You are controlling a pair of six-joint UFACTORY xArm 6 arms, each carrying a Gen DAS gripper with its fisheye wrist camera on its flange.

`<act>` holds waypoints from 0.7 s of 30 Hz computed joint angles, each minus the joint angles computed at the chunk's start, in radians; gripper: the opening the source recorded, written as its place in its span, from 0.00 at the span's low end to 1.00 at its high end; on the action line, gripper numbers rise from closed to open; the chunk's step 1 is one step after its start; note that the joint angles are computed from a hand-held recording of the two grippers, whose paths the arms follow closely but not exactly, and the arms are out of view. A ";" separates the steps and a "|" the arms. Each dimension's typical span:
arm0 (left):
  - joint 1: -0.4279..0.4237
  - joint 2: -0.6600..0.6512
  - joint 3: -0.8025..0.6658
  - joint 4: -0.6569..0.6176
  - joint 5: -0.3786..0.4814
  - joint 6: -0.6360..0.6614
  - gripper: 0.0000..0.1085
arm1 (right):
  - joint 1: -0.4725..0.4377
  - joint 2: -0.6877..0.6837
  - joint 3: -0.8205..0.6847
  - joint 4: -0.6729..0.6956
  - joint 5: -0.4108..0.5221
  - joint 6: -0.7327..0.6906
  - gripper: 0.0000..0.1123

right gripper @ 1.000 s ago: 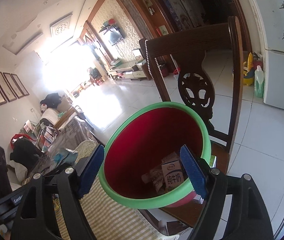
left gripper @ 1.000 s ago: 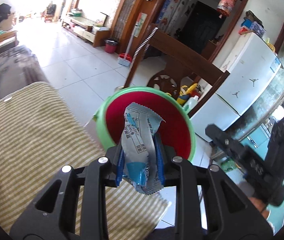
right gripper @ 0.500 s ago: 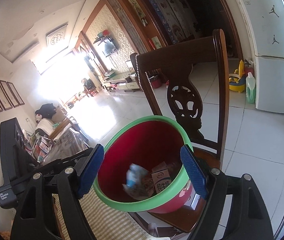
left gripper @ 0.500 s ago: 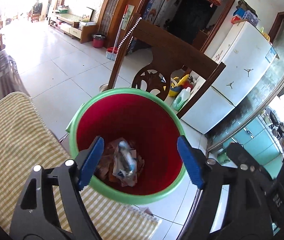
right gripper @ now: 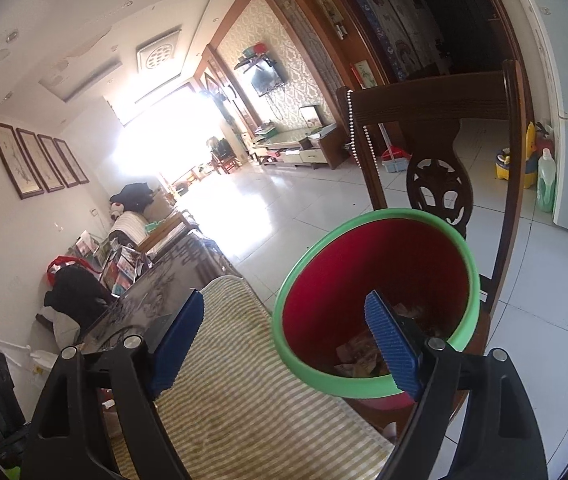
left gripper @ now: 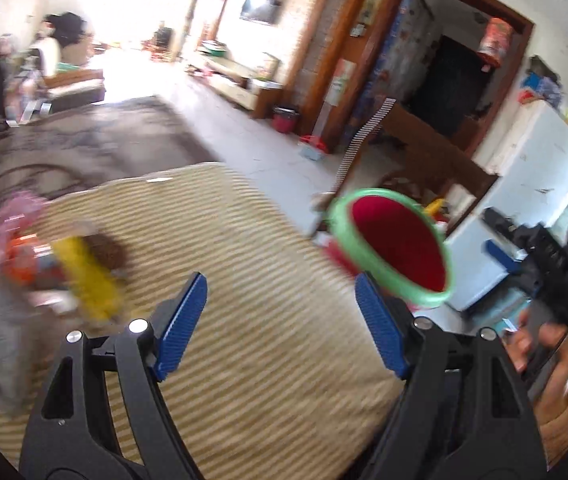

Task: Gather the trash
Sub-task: 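Move the left tool to the blue toothpaste box and grasp it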

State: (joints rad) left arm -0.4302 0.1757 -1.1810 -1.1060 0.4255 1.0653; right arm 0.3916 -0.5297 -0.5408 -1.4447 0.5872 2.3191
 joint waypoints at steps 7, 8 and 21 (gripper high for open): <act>0.164 -0.010 0.133 0.284 -0.238 -0.213 0.75 | 0.059 0.177 -0.145 -0.011 -0.040 -0.018 0.71; 0.186 0.009 0.125 0.322 -0.231 -0.248 0.75 | 0.066 0.211 -0.171 -0.006 -0.057 -0.032 0.71; 0.247 0.191 -0.033 0.503 -0.222 -0.422 0.78 | 0.164 0.431 -0.382 0.117 -0.098 -0.257 0.72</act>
State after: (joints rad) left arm -0.1832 0.3671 -1.2143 -0.6028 0.2037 0.6436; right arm 0.5556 -0.0988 -0.9223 -1.3275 0.4897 2.0618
